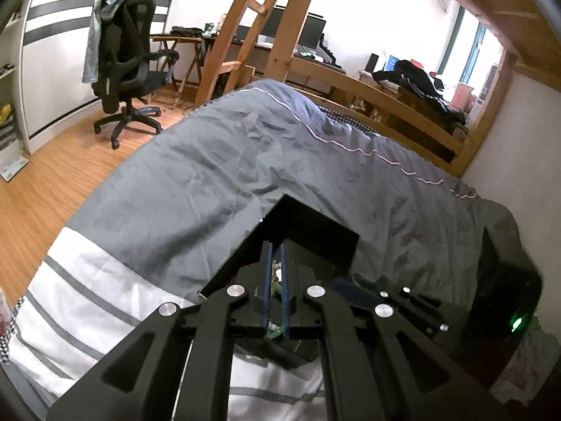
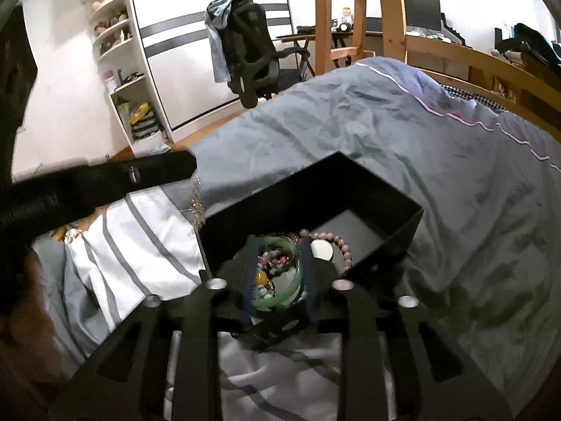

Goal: Organize jewelry

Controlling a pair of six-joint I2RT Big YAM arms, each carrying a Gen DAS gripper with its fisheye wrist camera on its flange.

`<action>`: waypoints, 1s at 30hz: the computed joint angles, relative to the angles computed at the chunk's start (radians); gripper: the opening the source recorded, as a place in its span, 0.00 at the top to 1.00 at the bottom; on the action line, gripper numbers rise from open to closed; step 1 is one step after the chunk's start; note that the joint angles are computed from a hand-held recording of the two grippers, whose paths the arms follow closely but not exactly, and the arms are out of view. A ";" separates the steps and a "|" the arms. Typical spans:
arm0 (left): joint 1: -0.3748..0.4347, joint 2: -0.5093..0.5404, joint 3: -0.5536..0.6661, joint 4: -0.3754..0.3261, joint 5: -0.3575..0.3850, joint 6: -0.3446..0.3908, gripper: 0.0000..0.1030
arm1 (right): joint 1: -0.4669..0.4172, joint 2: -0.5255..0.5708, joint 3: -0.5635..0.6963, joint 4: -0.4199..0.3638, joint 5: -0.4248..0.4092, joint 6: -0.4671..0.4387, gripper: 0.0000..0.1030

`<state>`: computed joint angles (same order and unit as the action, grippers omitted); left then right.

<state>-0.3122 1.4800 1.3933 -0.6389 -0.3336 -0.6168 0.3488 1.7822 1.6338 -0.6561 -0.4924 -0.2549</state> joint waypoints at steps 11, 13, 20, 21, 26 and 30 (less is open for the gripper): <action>-0.068 -0.008 0.056 -0.046 -0.161 -0.039 0.09 | -0.038 -0.085 -0.100 0.134 0.030 0.078 0.04; -0.087 -0.009 0.077 -0.069 -0.192 -0.031 0.08 | -0.045 -0.098 -0.106 0.124 0.044 0.088 0.04; -0.135 -0.048 0.119 -0.199 -0.269 -0.067 0.07 | -0.084 -0.168 -0.107 -0.001 0.066 0.125 0.04; -0.140 -0.056 0.122 -0.222 -0.270 -0.075 0.07 | -0.088 -0.181 -0.110 -0.018 0.072 0.123 0.04; -0.164 -0.092 0.119 -0.347 -0.293 -0.111 0.07 | -0.112 -0.253 -0.142 -0.074 0.044 0.135 0.04; -0.199 -0.106 0.106 -0.419 -0.312 -0.150 0.07 | -0.110 -0.321 -0.204 -0.061 0.053 0.095 0.04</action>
<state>-0.5109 1.3738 1.4988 -1.0579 -0.6458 -0.7668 0.2384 1.4607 1.4294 -0.7175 -0.4394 -0.1596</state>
